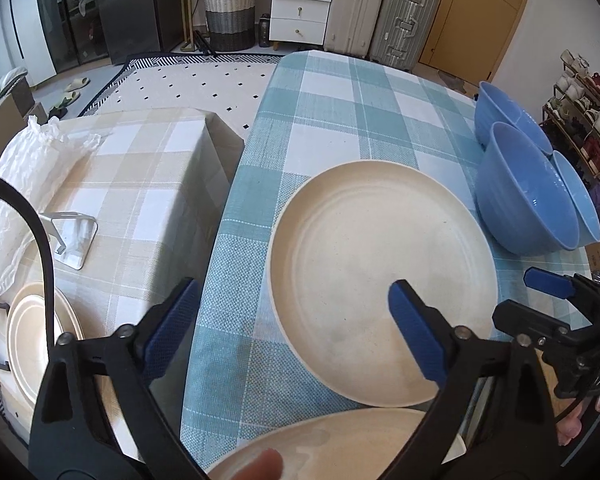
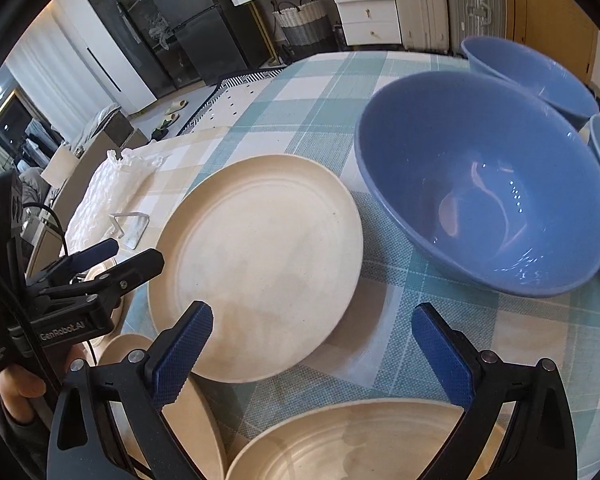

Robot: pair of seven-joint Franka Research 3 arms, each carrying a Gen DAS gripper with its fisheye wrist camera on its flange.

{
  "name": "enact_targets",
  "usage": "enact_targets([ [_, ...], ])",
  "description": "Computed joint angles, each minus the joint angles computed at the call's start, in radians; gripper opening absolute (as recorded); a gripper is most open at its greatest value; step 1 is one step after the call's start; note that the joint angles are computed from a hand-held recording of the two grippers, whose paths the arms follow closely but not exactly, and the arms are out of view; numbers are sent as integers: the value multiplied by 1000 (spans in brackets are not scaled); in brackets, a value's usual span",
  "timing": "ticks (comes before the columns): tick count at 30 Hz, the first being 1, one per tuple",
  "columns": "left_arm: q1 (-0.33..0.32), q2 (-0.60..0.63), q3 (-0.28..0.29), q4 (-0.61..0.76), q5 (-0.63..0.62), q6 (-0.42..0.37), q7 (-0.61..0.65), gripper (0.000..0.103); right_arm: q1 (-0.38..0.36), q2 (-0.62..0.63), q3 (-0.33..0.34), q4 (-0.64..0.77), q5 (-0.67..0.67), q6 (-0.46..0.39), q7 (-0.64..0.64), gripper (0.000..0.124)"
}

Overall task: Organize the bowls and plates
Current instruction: 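Close the left gripper on a cream plate rim while the right gripper grips another plate rim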

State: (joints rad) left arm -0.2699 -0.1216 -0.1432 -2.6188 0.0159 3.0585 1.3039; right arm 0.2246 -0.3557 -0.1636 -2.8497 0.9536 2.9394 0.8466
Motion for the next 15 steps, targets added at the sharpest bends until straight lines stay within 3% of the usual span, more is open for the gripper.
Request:
enact_targets([
  [2, -30, 16, 22, 12, -59, -6, 51, 84, 6, 18, -11, 15, 16, -12, -13, 100],
  [4, -13, 31, 7, 25, -47, -18, 45, 72, 7, 32, -16, 26, 35, -28, -26, 99],
  [9, 11, 54, -14, 39, -52, -21, 43, 72, -20, 75, -2, 59, 66, -83, -48, 83],
  [12, 11, 62, -15, 45, -86, -27, 78, 72, -31, 89, 19, 65, 89, -76, -69, 83],
  [15, 13, 72, -20, 52, -121, -36, 110, 63, -40, 104, 34, 73, 106, -76, -79, 80],
])
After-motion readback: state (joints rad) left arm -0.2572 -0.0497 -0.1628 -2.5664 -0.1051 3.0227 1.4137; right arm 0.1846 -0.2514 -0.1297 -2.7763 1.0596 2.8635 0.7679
